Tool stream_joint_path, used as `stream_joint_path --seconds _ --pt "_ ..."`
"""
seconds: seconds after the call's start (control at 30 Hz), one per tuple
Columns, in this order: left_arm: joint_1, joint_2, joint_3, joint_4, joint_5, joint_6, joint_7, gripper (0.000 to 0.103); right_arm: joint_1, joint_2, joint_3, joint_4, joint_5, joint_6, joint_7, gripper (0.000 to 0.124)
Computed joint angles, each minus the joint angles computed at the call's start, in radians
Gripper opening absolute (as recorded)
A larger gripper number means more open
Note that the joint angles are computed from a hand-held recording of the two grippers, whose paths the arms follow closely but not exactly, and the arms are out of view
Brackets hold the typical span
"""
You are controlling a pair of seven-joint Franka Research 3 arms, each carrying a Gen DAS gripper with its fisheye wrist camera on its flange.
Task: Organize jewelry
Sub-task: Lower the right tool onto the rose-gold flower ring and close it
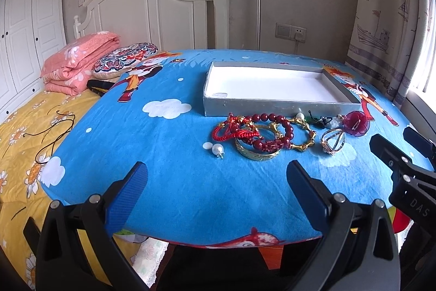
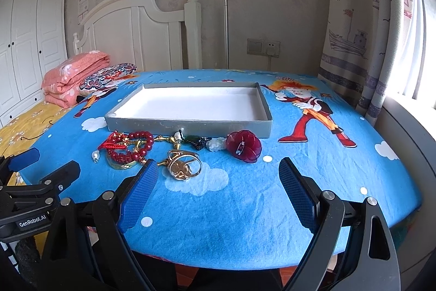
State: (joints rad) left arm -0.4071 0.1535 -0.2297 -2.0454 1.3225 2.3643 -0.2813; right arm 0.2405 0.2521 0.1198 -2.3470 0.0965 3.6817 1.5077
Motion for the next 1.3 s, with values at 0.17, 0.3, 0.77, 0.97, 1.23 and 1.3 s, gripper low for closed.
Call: stream_joint_path --seconds 0.17,0.3,0.77,0.97,1.23,1.3 --pt "0.011 0.052 0.019 0.044 0.003 0.009 0.036 0.098 -0.018 0.046 0.007 0.050 -0.008 -0.043 0.002 0.084" --pt "0.031 0.092 0.043 0.067 -0.022 0.094 0.062 0.098 -0.094 0.084 0.051 0.090 -0.084 -0.082 0.077 0.084" --pt "0.046 0.092 0.076 0.026 0.067 0.163 -0.023 0.095 -0.179 0.193 0.174 0.256 -0.259 -0.224 0.123 0.056" --pt "0.070 0.080 0.078 0.001 0.080 0.207 -0.056 0.093 -0.211 0.207 0.221 0.255 -0.246 -0.207 0.048 0.040" --pt "0.077 0.097 0.078 0.029 0.072 0.225 -0.024 0.079 -0.257 0.207 0.248 0.241 -0.252 -0.190 0.082 0.040" --pt "0.074 0.105 0.081 0.044 0.079 0.231 -0.016 0.076 -0.249 0.202 0.239 0.233 -0.252 -0.185 0.082 0.040"
